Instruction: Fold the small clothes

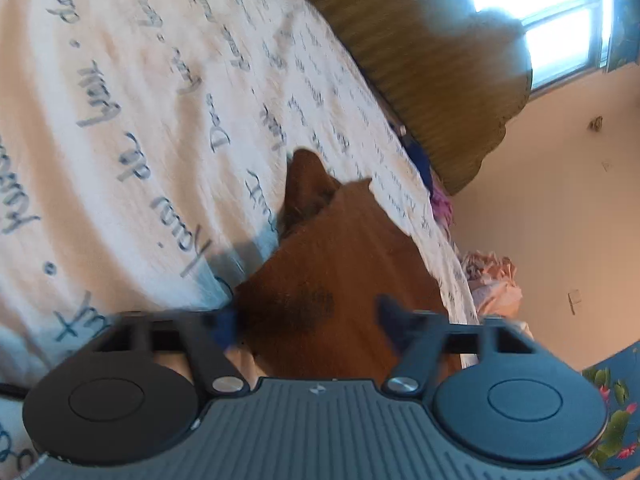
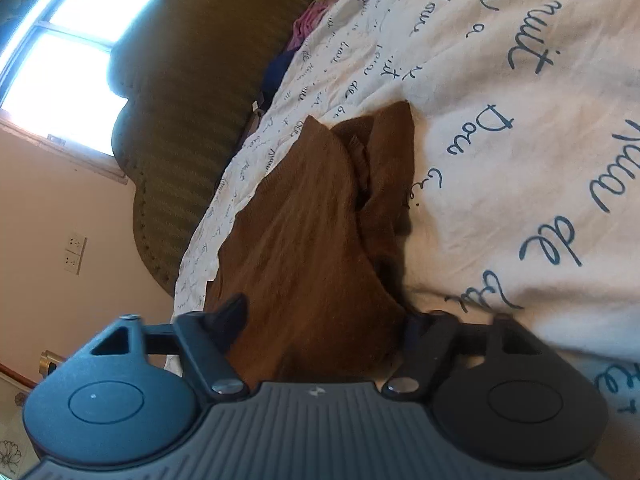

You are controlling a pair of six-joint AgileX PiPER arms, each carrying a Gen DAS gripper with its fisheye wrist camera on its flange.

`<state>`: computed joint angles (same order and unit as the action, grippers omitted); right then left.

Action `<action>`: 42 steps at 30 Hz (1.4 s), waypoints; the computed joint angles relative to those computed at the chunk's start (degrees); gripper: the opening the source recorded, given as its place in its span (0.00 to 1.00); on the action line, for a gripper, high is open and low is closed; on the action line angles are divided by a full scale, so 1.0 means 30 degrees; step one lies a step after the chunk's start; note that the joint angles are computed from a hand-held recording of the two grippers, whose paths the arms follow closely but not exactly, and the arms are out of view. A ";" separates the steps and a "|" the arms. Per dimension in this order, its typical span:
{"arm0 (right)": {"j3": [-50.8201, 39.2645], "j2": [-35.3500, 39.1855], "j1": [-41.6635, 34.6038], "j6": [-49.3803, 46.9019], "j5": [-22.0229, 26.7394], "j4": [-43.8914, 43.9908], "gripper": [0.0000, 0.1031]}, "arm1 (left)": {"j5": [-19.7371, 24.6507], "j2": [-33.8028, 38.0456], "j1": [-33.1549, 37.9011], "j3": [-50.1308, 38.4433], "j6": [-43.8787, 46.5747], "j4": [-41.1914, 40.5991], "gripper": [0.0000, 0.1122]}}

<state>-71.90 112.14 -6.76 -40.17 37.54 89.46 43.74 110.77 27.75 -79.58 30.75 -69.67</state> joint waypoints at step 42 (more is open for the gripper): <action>-0.1160 -0.4454 -0.0767 0.0727 0.1516 -1.0150 0.66 | -0.2030 -0.4148 -0.1081 -0.0446 0.1665 0.8313 0.72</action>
